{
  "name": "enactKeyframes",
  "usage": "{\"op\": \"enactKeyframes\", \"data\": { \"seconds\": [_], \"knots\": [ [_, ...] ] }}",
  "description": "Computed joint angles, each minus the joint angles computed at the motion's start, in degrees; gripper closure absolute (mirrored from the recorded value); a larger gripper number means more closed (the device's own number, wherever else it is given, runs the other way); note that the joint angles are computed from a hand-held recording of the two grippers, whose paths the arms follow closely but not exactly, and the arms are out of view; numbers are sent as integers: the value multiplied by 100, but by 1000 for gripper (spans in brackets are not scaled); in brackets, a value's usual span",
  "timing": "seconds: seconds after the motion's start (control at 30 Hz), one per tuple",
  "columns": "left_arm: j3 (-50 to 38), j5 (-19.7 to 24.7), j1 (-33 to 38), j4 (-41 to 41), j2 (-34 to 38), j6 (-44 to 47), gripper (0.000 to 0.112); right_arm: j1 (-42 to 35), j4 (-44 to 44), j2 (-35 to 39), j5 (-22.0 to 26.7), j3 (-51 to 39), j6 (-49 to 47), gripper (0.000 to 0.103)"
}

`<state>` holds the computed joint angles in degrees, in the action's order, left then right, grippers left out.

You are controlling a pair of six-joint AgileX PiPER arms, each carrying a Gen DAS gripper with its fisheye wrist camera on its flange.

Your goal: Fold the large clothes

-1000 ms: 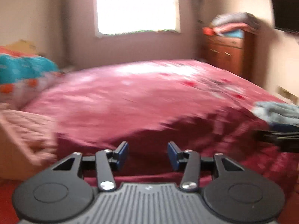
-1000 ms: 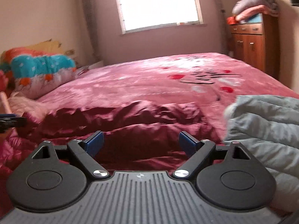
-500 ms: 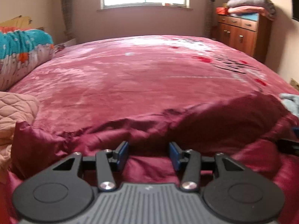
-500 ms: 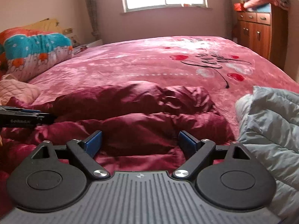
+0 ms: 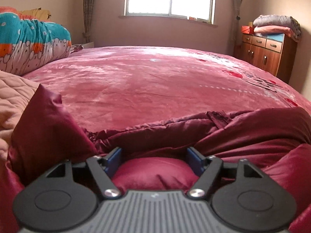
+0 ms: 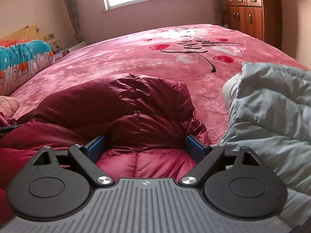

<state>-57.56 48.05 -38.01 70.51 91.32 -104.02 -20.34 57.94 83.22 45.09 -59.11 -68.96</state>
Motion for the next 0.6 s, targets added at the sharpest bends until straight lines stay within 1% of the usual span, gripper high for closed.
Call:
{"op": "enactKeyframes", "data": {
  "seconds": [0.13,0.23,0.3,0.43,0.47,0.57,0.6],
  "knots": [
    [-96,-28,57,98,200,-124,34,60,306,47,-214,175,-204,0],
    [-46,-120,94,2,79,-90,34,37,379,-37,-237,306,-295,0],
    [36,-132,71,-86,-128,-103,34,15,422,11,-203,237,-331,0],
    [527,-518,-132,-6,-931,-511,35,-107,456,36,14,149,-307,0],
    [588,-537,-257,-67,-1104,-462,35,-198,474,-8,103,180,-354,0],
    [503,-210,-815,-388,-1371,-186,35,-276,427,-69,259,127,-221,0],
    [475,-216,-955,-496,-1435,-152,35,-252,316,-98,263,84,-118,0]
  ]
}}
